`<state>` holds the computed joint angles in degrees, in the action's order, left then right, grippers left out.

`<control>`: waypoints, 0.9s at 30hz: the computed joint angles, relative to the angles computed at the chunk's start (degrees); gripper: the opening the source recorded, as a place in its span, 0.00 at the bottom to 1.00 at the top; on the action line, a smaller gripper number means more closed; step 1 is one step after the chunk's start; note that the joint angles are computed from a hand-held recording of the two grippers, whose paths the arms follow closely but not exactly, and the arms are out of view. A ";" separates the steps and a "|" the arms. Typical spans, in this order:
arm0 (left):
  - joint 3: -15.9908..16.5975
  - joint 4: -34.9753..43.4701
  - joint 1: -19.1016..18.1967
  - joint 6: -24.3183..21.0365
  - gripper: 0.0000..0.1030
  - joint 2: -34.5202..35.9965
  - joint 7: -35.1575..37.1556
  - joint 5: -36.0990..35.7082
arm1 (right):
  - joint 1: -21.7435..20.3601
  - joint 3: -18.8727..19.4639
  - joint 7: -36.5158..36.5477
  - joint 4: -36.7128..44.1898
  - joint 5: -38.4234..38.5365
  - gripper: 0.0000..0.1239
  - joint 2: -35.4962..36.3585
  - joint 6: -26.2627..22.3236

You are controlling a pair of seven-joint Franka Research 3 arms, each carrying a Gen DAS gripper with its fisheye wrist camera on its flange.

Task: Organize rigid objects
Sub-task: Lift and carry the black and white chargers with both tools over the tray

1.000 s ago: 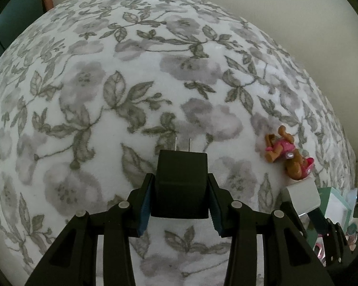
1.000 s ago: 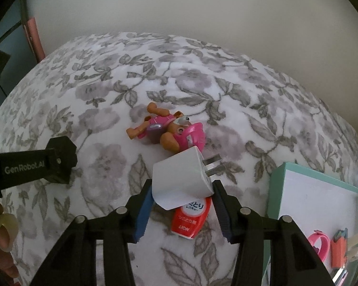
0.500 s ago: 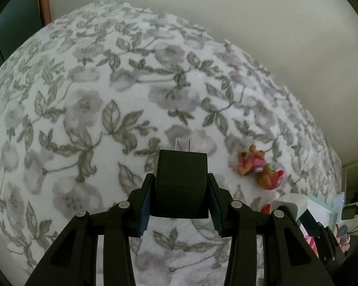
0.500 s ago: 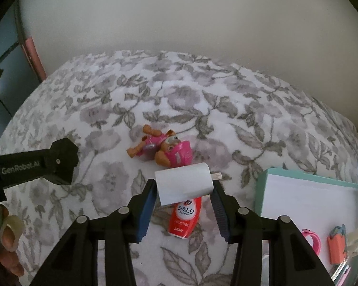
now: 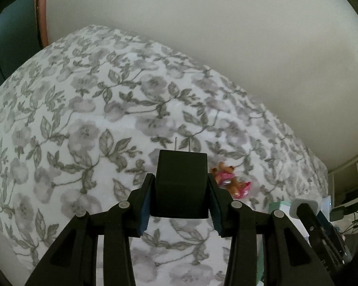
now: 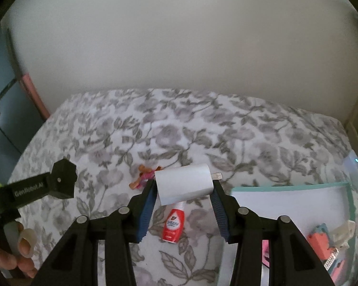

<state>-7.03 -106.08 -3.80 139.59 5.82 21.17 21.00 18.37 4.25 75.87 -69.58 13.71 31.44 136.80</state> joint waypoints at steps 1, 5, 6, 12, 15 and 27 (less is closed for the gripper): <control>-0.11 0.47 -0.20 0.01 0.42 0.12 -0.04 0.36 | -0.15 -0.35 0.47 -0.04 -0.13 0.39 -0.40 -0.10; -0.68 2.69 -1.29 -0.04 0.42 0.93 0.26 1.74 | -0.80 -1.58 2.71 -0.87 -1.03 0.39 -2.27 -0.66; -0.79 3.23 -1.58 -0.11 0.42 1.14 0.43 1.99 | -1.10 -1.65 3.15 -1.08 -1.00 0.39 -2.61 -0.78; -1.72 8.13 -4.15 -0.73 0.42 3.35 2.50 3.95 | -3.46 -2.86 5.95 -4.46 -1.17 0.39 -6.87 -0.04; -2.16 10.58 -5.47 -0.86 0.42 4.67 4.08 4.20 | -4.88 -3.07 6.77 -7.08 -0.60 0.39 -9.17 0.90; -3.59 24.33 -12.04 -4.42 0.42 13.88 14.32 2.86 | -8.31 -5.11 11.80 -17.58 -2.42 0.39 -16.66 3.01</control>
